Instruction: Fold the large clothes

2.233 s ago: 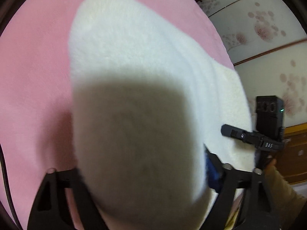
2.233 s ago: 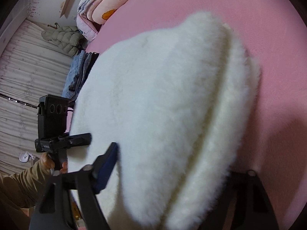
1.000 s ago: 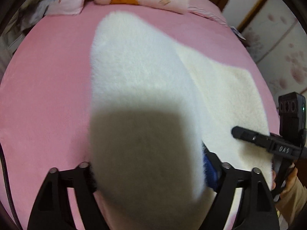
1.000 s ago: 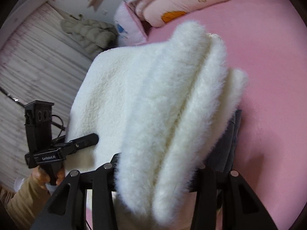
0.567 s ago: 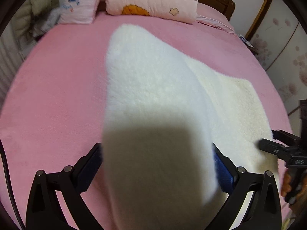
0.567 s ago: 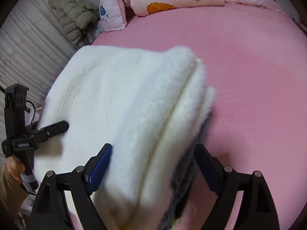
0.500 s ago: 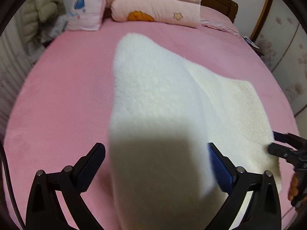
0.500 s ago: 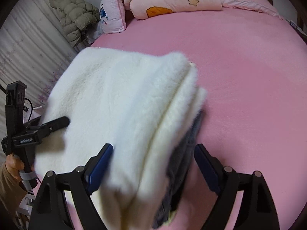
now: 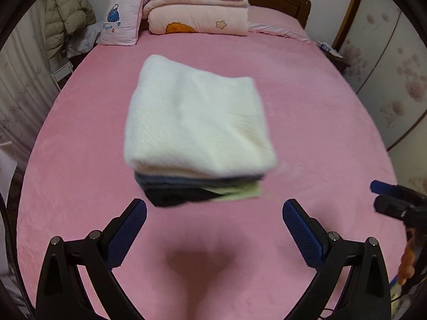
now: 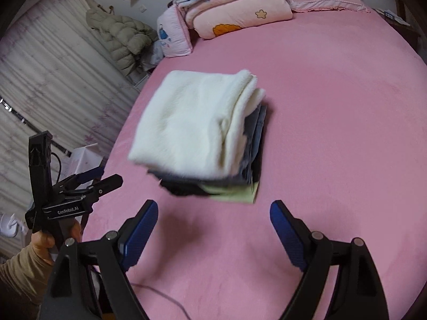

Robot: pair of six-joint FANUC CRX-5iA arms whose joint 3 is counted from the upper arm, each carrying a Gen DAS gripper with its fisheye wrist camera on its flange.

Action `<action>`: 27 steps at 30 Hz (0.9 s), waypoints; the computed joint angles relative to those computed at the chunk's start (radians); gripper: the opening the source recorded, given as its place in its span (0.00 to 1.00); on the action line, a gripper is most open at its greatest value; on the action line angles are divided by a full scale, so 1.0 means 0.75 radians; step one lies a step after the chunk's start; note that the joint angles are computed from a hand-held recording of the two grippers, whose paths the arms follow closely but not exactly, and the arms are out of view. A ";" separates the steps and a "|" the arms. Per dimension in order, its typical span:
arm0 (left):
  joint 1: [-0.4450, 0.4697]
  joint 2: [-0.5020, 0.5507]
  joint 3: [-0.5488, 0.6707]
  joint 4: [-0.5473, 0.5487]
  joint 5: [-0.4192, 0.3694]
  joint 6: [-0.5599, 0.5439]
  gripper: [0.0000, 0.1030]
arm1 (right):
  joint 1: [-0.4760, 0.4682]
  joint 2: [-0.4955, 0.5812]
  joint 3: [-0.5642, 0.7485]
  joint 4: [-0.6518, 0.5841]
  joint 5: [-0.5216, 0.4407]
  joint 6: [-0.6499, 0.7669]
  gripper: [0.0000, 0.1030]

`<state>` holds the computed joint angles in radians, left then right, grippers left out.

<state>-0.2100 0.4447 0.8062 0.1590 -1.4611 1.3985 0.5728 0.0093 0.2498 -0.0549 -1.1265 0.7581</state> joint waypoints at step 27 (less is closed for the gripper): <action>-0.647 -0.651 -0.364 -0.343 -0.129 0.677 0.98 | 1.572 -0.800 -0.402 1.065 -1.002 -1.163 0.84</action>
<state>-0.6956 -0.0438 0.5330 -0.0985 -1.5580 1.9065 1.7519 -0.5906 -0.0516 0.7441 -1.8783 -0.1143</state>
